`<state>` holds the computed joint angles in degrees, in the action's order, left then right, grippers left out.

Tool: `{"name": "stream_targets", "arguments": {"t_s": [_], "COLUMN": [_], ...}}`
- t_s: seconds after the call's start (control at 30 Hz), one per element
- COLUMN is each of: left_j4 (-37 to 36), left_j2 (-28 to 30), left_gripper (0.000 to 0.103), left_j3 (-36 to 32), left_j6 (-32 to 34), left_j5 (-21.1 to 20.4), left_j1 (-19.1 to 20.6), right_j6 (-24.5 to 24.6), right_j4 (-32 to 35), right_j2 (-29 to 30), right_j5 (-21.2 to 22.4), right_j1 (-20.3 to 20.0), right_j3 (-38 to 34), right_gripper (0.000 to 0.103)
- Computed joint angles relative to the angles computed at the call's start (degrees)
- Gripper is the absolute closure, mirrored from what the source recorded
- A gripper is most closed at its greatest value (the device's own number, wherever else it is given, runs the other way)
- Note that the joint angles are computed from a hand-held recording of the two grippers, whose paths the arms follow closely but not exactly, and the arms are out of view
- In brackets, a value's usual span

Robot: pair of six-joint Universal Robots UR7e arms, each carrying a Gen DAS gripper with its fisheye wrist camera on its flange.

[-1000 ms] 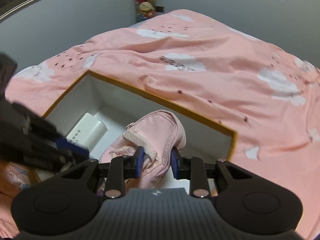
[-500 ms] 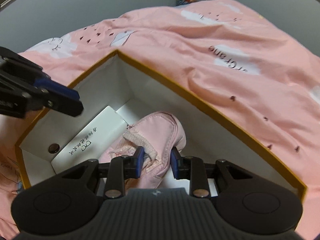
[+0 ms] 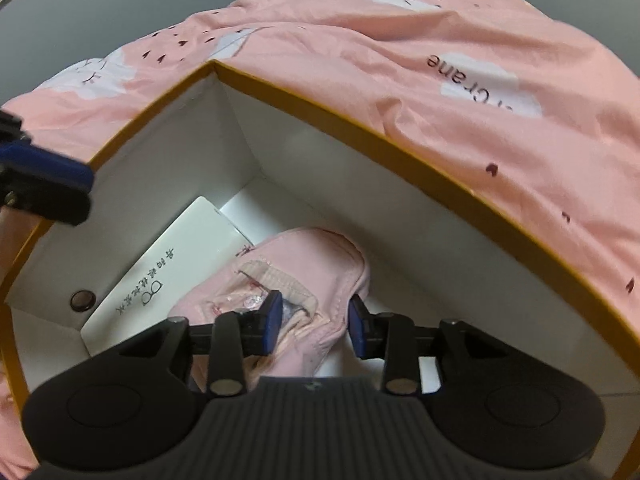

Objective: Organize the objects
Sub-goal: 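Lower both items into the orange box and open both tools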

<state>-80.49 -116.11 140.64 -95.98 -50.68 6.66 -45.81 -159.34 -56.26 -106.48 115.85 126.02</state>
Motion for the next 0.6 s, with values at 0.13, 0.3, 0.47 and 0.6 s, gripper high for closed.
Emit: {"name": "stream_targets", "arguments": {"t_s": [0.13,0.3,0.47,0.6], "left_j4": [1.59,5.05,6.2,7.53], "left_j2": [0.39,-0.49,-0.91,-1.09], "left_gripper": [0.079,0.079,0.079,0.079], "left_j3": [-0.47,-1.06,-0.99,-1.19], "left_j6": [-1.17,-4.21,-5.98,-7.83], "left_j5": [-0.94,-2.88,-4.72,-5.52], "left_j1": [-1.64,-5.2,-7.06,-8.31], "right_j6": [4.01,5.38,1.4,-1.86], "right_j4": [0.36,3.8,9.86,8.32], "right_j2": [-1.3,-7.15,-10.91,-9.71], "right_j5": [1.09,2.61,1.75,0.18], "right_j1": [-0.23,-0.06,0.11,0.4], "right_j3": [0.11,2.12,3.93,4.92], "right_gripper": [0.047,0.044,0.048,0.068]}}
